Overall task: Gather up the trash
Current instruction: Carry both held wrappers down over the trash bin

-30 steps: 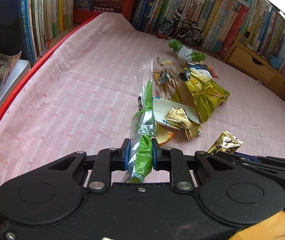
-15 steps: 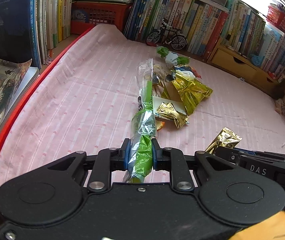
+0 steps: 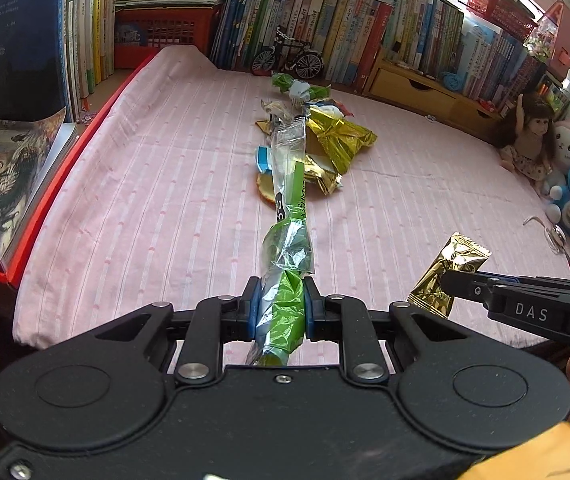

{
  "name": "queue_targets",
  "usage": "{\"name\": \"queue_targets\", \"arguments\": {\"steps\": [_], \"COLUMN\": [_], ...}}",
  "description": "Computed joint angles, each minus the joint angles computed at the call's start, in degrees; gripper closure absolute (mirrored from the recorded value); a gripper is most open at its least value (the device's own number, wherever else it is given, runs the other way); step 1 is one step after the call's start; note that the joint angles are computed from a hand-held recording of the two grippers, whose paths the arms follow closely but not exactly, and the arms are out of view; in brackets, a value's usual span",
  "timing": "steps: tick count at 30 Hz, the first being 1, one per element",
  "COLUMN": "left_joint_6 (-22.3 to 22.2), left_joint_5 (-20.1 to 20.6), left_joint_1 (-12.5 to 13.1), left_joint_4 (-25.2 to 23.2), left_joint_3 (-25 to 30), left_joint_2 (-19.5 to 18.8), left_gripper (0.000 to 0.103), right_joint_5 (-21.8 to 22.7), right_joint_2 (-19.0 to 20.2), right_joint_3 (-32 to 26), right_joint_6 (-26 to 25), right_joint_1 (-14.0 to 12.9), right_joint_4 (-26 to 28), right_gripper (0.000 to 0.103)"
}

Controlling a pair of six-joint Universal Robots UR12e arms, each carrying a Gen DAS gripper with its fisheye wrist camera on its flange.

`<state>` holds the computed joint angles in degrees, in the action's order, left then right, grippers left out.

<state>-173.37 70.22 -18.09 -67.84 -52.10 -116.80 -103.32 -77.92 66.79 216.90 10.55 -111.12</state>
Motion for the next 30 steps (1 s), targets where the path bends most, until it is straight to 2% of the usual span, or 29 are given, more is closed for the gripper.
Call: {"name": "queue_targets", "arguments": {"steps": [10,18,26,30], "left_joint_6": [-2.6,-3.2,-2.0,0.3], "left_joint_5": [3.2,5.2,6.4,6.8], "left_joint_1": [0.9,1.0,0.4,0.1], "left_joint_4": [2.4,2.5,2.2,7.0], "left_joint_3": [-12.7,-22.1,-27.6,-32.1], "left_joint_2": [8.1,14.2,16.4,16.7], "left_gripper": [0.084,0.084,0.084,0.084], "right_joint_5": [3.3,6.0,8.1,9.0], "right_joint_2": [-3.9,-6.8,-8.2,-8.6], "right_joint_3": [5.1,9.9,14.4,18.1], "right_joint_6": [-1.6,-3.5,-2.8,-2.7], "right_joint_1": [2.0,3.9,5.0,5.0], "right_joint_4": [0.1,0.1,-1.0,-3.7], "right_gripper": [0.079,0.079,0.079,0.079]}}
